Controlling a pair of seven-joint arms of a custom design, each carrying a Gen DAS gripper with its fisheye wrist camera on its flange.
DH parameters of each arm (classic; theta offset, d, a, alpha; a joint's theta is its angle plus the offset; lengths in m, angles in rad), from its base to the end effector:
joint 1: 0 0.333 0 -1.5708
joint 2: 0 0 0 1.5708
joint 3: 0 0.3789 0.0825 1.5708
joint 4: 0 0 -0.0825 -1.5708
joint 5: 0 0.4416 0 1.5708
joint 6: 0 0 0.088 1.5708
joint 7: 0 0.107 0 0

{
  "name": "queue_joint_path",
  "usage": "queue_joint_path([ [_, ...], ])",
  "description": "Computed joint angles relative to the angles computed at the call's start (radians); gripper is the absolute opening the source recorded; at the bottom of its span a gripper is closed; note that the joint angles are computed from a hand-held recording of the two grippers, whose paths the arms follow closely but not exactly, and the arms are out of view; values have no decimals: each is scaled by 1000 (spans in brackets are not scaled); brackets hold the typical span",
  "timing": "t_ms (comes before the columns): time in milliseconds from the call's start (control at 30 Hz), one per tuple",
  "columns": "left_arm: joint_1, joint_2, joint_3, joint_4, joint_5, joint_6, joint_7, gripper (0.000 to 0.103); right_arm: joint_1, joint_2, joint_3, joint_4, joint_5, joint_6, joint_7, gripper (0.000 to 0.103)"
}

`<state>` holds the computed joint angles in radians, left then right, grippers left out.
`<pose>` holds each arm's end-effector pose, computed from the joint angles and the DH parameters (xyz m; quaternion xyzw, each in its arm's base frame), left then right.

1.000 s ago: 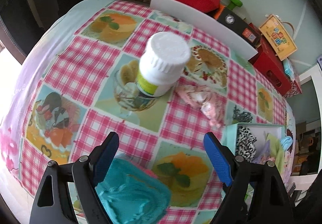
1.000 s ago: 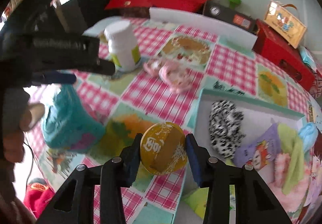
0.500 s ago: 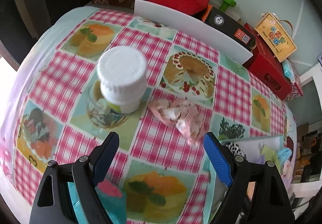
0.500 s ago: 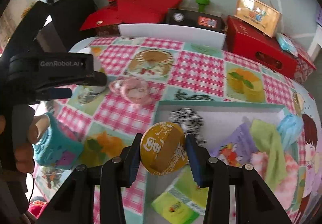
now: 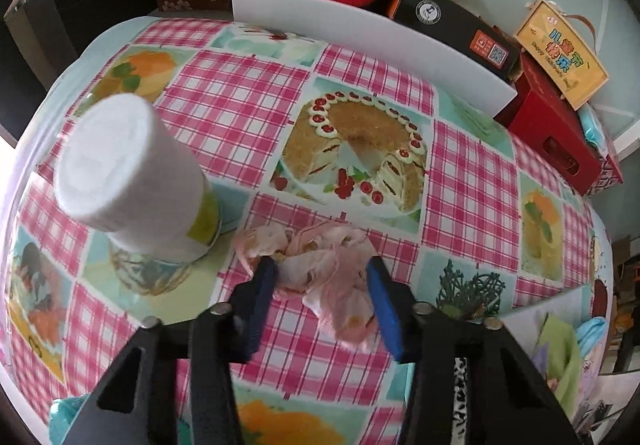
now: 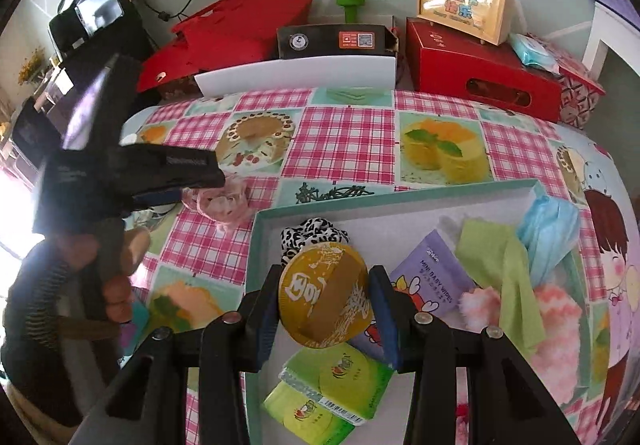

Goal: Organize soft objects
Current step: 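Close the left tool on the pink crumpled bag while the right tool holds the cookie, then carry the pink bag with the left tool while the right tool carries the cookie to the tray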

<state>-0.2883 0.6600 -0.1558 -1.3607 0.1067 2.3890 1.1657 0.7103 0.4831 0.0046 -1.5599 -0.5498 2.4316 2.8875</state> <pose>0.7831 -0.3339 0.4005 -0.6761 0.7127 -0.1753 0.0654 0.6071 0.5241 0.4375 -0.5881 0.7579 -0.1643 0.2295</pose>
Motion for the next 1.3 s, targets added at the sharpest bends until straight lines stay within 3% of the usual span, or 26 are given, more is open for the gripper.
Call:
queue_joint_path([
  [67, 0, 9, 1, 1, -4, 10, -8, 43, 0, -4, -1, -6, 0, 5, 7, 45],
  [333, 8, 8, 2, -32, -12, 55, -17, 15, -1, -7, 0, -9, 0, 7, 9, 45],
  [733, 68, -53, -70, -128, -126, 137, 89, 12, -5, -36, -4, -54, -14, 34, 60, 45],
  [1000, 95, -86, -88, -165, -206, 181, 143, 12, -15, -59, -1, -93, -26, 54, 107, 45],
  [1300, 163, -235, -198, -326, -391, 289, 367, 12, -13, -133, -5, -174, -106, 15, 227, 45],
])
